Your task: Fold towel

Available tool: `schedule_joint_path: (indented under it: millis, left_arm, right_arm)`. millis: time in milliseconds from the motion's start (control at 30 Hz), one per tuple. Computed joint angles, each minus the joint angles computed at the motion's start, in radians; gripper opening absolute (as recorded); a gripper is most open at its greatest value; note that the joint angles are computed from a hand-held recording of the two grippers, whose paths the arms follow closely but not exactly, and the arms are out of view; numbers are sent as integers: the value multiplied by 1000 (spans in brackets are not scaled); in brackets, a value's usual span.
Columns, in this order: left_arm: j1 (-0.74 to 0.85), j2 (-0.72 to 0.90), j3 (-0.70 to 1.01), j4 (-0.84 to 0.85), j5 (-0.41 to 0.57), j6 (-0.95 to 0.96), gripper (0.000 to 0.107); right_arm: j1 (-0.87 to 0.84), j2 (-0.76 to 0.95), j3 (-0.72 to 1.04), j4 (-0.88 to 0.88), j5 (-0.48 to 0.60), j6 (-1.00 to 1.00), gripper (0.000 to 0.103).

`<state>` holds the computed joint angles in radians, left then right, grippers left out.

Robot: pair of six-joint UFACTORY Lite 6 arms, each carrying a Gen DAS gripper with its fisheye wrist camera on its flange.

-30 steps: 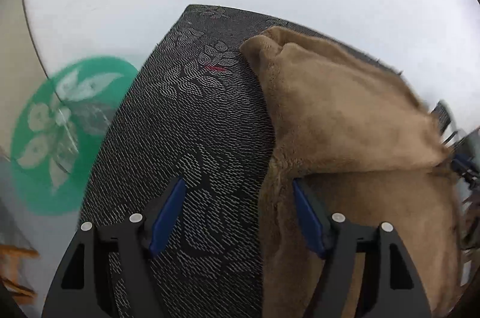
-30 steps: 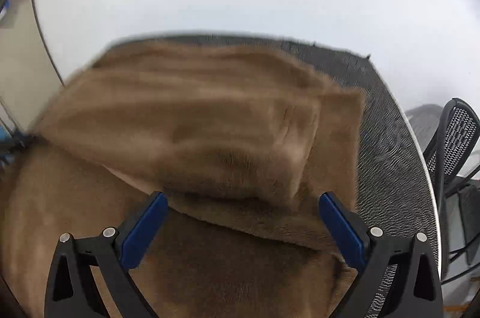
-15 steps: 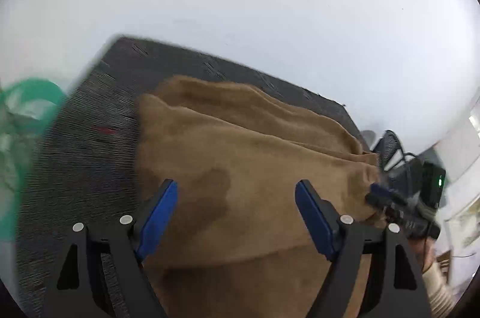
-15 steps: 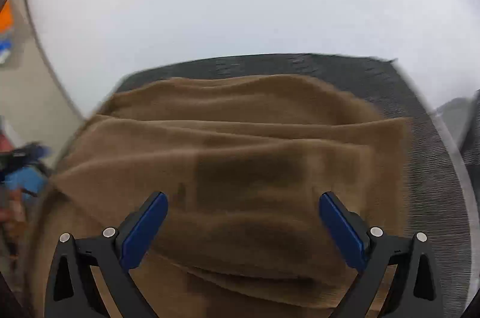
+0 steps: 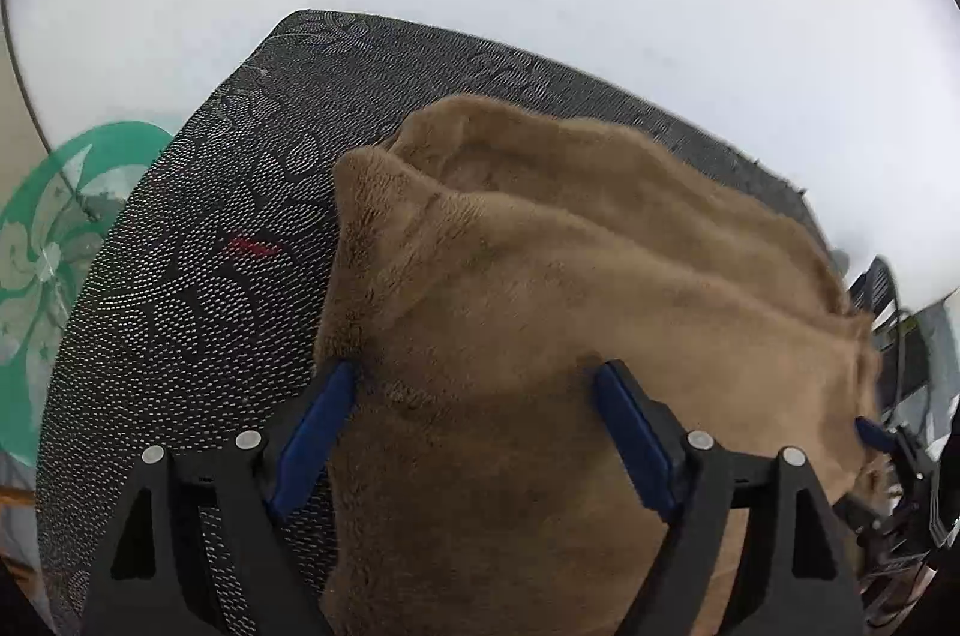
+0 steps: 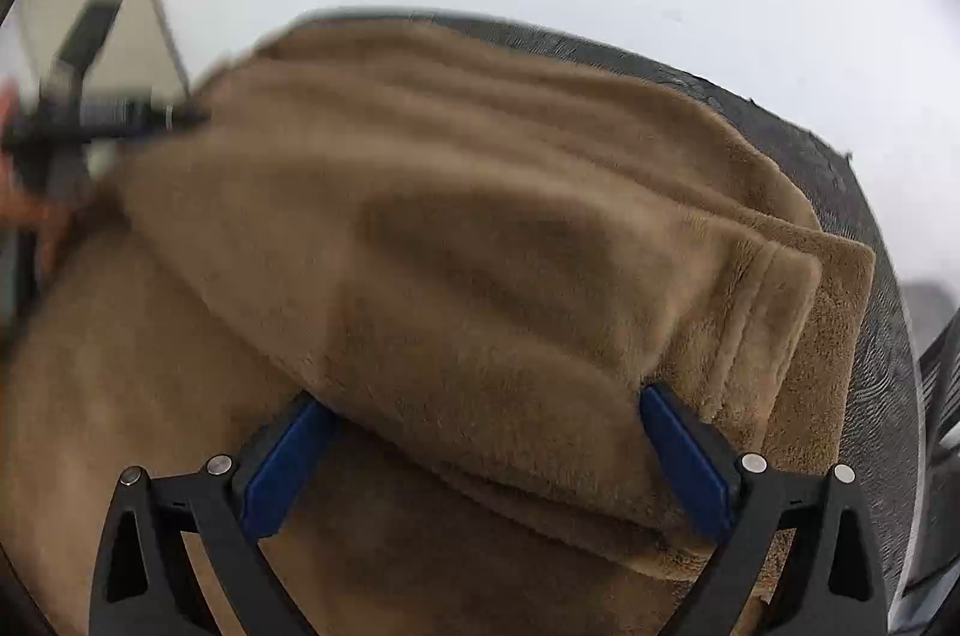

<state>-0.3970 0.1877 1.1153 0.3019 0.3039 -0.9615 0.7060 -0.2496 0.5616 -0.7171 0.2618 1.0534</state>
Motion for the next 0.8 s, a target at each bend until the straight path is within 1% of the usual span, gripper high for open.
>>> schedule_joint_path:
  millis: [33, 67, 100, 133, 200, 233, 267, 367, 467, 500, 533, 567, 667, 800]
  left_arm:
    - [5, 5, 13, -49, -12, 46, 87]
    - [9, 12, 29, -101, -23, 94, 87]
    - [9, 43, 71, -111, -19, 102, 89]
    - [9, 73, 104, -102, -12, 99, 91]
    - [15, 142, 177, -80, 14, 93, 92]
    - [24, 180, 208, -76, 34, 95, 92]
    - [31, 205, 234, -92, 45, 116, 92]
    - [42, 217, 224, -60, 15, 122, 92]
    - [27, 232, 232, 4, 21, 101, 94]
    - [22, 234, 230, 20, 18, 97, 96]
    - [16, 236, 228, 36, 15, 93, 100]
    - [11, 238, 226, 54, 13, 86, 102]
    - [-19, 250, 233, 178, 44, 7, 102]
    - [-28, 226, 185, 310, 11, -136, 102]
  right_arm:
    - [-39, -18, 4, 70, -40, -59, 102]
    - [-72, -31, 7, 105, -81, -77, 102]
    - [-97, -9, 32, 98, -87, -58, 102]
    - [-112, 45, 74, 49, -64, -13, 102]
    - [-109, 186, 155, -116, -6, 135, 102]
    - [-106, 219, 163, -181, 0, 189, 102]
    - [-102, 238, 160, -249, 0, 245, 103]
    - [-89, 301, 156, -450, 5, 413, 103]
    - [-73, 328, 164, -562, 11, 533, 103]
    - [-71, 334, 165, -586, 12, 559, 103]
    - [-72, 336, 165, -597, 11, 570, 103]
    - [-77, 345, 185, -570, 10, 538, 103]
    - [-79, 347, 194, -549, 9, 515, 103]
    - [-84, 302, 171, -487, 13, 449, 103]
